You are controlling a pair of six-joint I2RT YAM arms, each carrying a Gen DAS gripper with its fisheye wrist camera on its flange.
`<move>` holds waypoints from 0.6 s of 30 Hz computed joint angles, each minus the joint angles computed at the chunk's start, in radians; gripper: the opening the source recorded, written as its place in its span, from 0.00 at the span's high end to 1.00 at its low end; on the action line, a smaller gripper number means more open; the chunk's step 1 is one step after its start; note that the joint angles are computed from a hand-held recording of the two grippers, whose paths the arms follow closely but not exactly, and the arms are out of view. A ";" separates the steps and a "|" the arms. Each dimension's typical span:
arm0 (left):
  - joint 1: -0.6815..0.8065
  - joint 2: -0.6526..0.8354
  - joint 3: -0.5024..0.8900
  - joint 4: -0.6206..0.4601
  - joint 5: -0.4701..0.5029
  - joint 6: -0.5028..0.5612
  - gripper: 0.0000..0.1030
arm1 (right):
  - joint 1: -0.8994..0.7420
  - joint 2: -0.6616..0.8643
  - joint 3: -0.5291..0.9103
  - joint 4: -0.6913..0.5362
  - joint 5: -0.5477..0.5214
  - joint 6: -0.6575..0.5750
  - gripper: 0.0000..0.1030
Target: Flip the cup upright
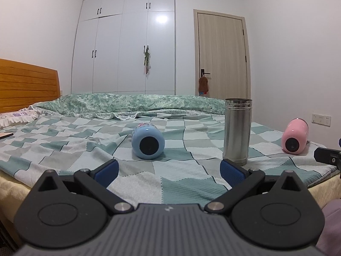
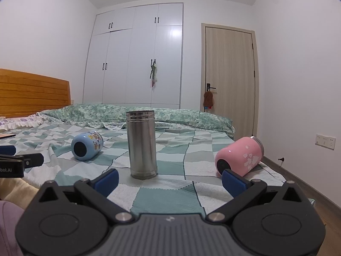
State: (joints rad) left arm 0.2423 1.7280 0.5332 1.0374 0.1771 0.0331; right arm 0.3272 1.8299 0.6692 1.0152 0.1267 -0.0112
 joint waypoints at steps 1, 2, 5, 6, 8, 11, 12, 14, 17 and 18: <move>0.000 0.000 0.001 -0.001 0.000 0.000 0.00 | 0.000 0.000 0.000 0.000 0.000 0.000 0.00; 0.000 0.000 0.001 -0.001 0.000 0.000 0.00 | 0.000 0.000 -0.001 0.000 0.000 0.000 0.00; 0.000 0.001 0.001 0.000 0.000 -0.001 0.00 | 0.000 0.000 -0.001 0.000 0.000 0.000 0.00; 0.000 0.001 0.001 0.000 0.000 -0.001 0.00 | 0.000 0.000 -0.001 0.000 0.000 0.000 0.00; 0.001 0.001 0.000 0.001 0.001 0.000 0.00 | 0.000 0.000 -0.001 0.001 0.001 0.000 0.00; 0.001 -0.001 -0.001 0.003 0.002 -0.001 0.00 | 0.000 0.000 -0.001 0.001 0.001 0.000 0.00; 0.000 -0.001 -0.002 0.004 0.000 -0.002 0.00 | 0.000 0.000 -0.001 0.001 0.001 0.000 0.00; 0.001 -0.003 -0.005 0.009 0.005 -0.003 0.00 | 0.001 0.000 -0.001 0.002 0.001 0.000 0.00; 0.000 -0.004 -0.009 0.015 0.003 -0.002 0.00 | 0.001 0.000 -0.001 0.002 0.001 0.000 0.00; 0.000 -0.003 -0.010 0.018 0.003 -0.003 0.00 | 0.001 0.000 -0.001 0.002 0.001 0.000 0.00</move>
